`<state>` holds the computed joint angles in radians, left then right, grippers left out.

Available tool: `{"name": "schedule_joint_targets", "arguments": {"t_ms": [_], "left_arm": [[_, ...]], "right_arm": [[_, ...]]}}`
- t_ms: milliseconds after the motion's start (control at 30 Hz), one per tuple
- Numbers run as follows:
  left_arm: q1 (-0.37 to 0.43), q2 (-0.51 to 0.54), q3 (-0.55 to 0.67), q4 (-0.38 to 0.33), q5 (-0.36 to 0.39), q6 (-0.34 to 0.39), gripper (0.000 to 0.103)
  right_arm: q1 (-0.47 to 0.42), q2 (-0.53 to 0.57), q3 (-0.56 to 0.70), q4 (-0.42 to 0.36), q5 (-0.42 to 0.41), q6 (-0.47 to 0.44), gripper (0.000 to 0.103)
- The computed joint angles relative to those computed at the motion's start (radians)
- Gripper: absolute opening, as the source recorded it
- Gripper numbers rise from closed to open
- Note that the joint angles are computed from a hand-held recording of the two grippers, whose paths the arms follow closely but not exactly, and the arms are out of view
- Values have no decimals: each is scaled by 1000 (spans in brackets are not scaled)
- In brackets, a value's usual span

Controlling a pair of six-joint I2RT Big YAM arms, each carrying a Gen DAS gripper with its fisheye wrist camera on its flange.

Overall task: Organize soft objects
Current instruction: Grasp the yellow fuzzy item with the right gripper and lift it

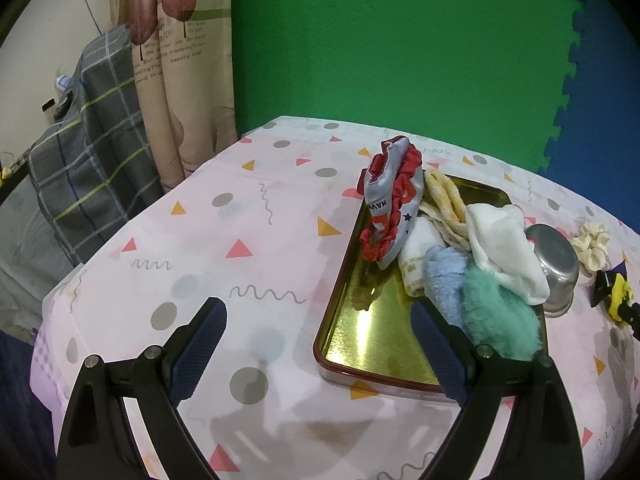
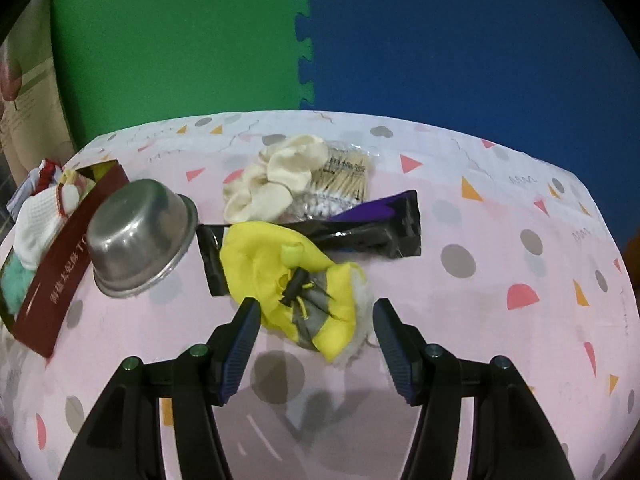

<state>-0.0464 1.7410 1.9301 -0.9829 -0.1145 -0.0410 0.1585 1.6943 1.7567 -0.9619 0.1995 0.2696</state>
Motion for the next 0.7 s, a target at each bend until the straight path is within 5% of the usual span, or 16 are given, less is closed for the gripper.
{"name": "schedule_joint_targets", "arguments": {"t_ms": [567, 700], "left_arm": [[-17, -14, -28, 38, -7, 33, 92], [-24, -17, -35, 45, -8, 44, 92]], "right_arm": [[-29, 69, 46, 2, -63, -24, 64], [-30, 49, 18, 30, -70, -12, 53]]}}
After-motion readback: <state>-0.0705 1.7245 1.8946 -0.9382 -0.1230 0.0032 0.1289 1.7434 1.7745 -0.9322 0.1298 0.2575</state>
